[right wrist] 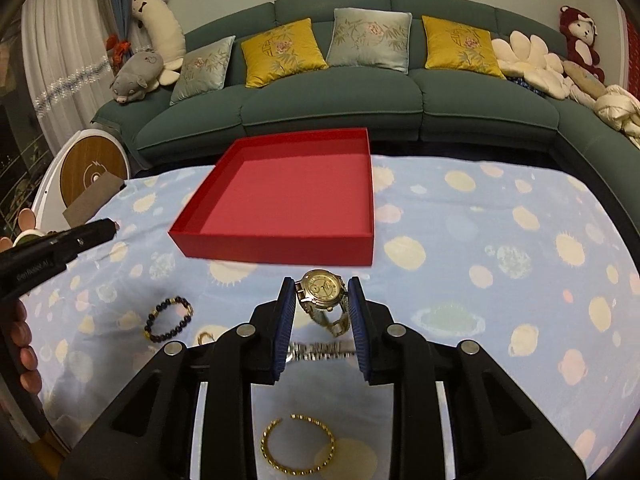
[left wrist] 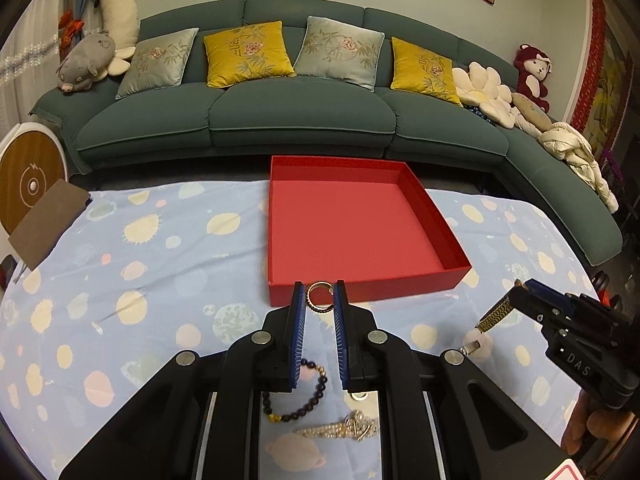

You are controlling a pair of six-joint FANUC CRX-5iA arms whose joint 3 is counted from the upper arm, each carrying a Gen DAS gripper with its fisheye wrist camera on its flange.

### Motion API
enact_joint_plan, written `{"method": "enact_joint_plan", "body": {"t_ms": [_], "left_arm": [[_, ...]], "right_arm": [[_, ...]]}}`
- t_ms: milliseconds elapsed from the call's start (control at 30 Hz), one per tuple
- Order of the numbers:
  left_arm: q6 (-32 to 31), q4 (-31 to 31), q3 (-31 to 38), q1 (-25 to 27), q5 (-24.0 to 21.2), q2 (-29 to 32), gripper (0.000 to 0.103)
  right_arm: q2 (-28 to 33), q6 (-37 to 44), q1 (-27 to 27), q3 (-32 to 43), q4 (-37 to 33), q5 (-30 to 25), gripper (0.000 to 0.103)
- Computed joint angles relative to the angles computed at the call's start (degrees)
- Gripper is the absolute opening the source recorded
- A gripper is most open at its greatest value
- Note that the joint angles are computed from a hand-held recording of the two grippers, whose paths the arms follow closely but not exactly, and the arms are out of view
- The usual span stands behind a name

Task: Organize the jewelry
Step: 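Carry the earring and watch in both tools over the red box, then open both tools to drop the earring and watch into the box, then move both open tools back toward the remaining jewelry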

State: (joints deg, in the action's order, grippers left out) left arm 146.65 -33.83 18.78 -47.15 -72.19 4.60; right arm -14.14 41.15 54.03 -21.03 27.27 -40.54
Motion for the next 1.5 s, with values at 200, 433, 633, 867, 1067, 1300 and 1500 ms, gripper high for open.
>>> {"method": "enact_joint_plan", "body": {"t_ms": [200, 433, 633, 867, 1067, 1300, 1500], "left_arm": [[-7.0, 1.2, 7.2, 5.2, 1.5, 5.5, 0.011], [-13.8, 8.7, 15.1, 13.7, 5.2, 14.6, 0.011], [-16.8, 14.1, 19.0, 18.5, 5.6, 20.6, 0.012], [-15.7, 18.8, 19.6, 21.3, 6.4, 23.4, 0.057], [-13.0, 19.3, 14.3, 21.5, 10.9, 18.7, 0.061], [-7.0, 5.3, 8.8, 12.9, 5.2, 7.3, 0.061], [-0.5, -1.9, 3.0, 3.2, -3.9, -0.4, 0.061]], "right_arm": [[9.1, 8.9, -4.5, 13.5, -4.5, 0.7, 0.026], [24.5, 18.3, -9.5, 32.2, -14.4, -1.0, 0.026], [34.4, 22.2, -11.9, 42.8, -20.3, -5.2, 0.026], [39.8, 24.8, -13.3, 48.5, -23.2, -8.8, 0.031], [35.6, 21.4, -13.0, 41.7, -19.8, -1.5, 0.047], [20.3, 19.3, -11.0, 26.4, -14.6, 4.7, 0.054], [3.5, 11.8, -6.0, 10.0, -5.9, 4.2, 0.058]]}}
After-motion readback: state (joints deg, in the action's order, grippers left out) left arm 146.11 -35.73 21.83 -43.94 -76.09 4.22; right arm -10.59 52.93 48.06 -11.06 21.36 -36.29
